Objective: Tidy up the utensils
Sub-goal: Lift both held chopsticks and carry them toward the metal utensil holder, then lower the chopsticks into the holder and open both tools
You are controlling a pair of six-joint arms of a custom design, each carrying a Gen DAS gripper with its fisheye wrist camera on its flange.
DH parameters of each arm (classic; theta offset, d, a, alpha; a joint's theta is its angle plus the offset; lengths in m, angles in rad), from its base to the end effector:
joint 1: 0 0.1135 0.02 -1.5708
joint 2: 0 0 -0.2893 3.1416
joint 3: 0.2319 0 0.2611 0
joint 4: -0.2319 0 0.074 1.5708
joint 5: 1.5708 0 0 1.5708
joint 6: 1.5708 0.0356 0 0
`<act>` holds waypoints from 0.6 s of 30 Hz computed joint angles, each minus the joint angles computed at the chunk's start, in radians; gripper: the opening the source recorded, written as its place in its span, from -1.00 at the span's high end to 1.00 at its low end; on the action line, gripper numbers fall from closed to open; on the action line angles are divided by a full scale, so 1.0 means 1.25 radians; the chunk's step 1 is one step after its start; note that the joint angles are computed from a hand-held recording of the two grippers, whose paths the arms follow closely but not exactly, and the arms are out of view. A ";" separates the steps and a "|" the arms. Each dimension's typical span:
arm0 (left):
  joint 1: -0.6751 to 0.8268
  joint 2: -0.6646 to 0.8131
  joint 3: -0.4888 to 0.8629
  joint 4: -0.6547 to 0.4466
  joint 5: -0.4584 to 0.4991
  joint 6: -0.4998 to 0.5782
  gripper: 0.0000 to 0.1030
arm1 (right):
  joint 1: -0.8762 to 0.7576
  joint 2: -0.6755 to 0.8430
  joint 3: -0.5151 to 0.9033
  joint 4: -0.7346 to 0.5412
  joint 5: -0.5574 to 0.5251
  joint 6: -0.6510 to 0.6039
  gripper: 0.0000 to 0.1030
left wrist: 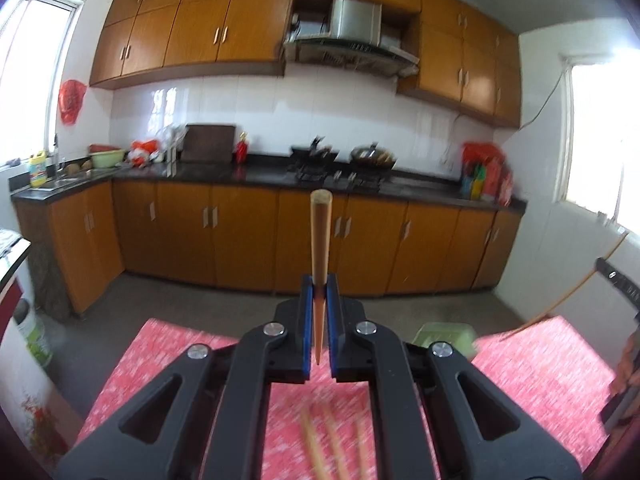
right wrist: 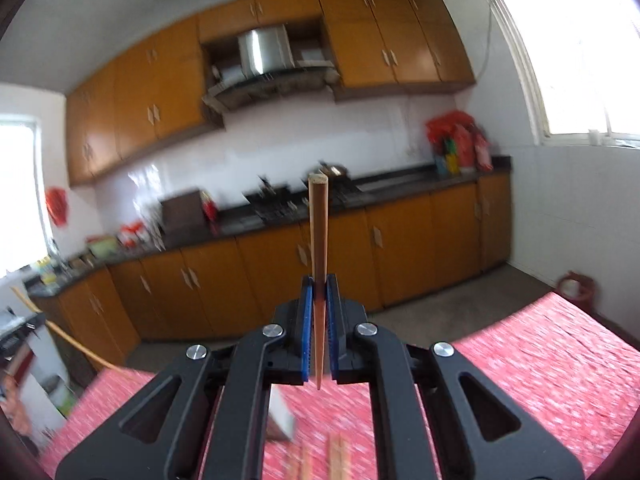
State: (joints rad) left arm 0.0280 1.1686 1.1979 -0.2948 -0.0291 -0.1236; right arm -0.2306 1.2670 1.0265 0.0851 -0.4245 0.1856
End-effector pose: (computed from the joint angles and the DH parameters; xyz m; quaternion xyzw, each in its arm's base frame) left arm 0.2646 0.0084 0.4184 -0.0690 0.7914 -0.0175 0.6071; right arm 0.2951 -0.0542 0.3708 0.0195 0.7551 0.1457 0.6389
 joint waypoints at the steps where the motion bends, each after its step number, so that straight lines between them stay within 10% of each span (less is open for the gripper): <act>1: -0.012 0.009 0.017 0.004 -0.003 -0.006 0.86 | 0.013 0.001 0.010 0.009 -0.007 0.014 0.86; 18: -0.188 0.240 0.077 0.069 -0.027 -0.032 0.86 | 0.158 0.153 0.062 -0.023 0.038 -0.044 0.86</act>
State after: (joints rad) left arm -0.2070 1.4683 1.2946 -0.2084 -0.0628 -0.1634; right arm -0.0334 1.4576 1.1037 0.0558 -0.3770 0.1305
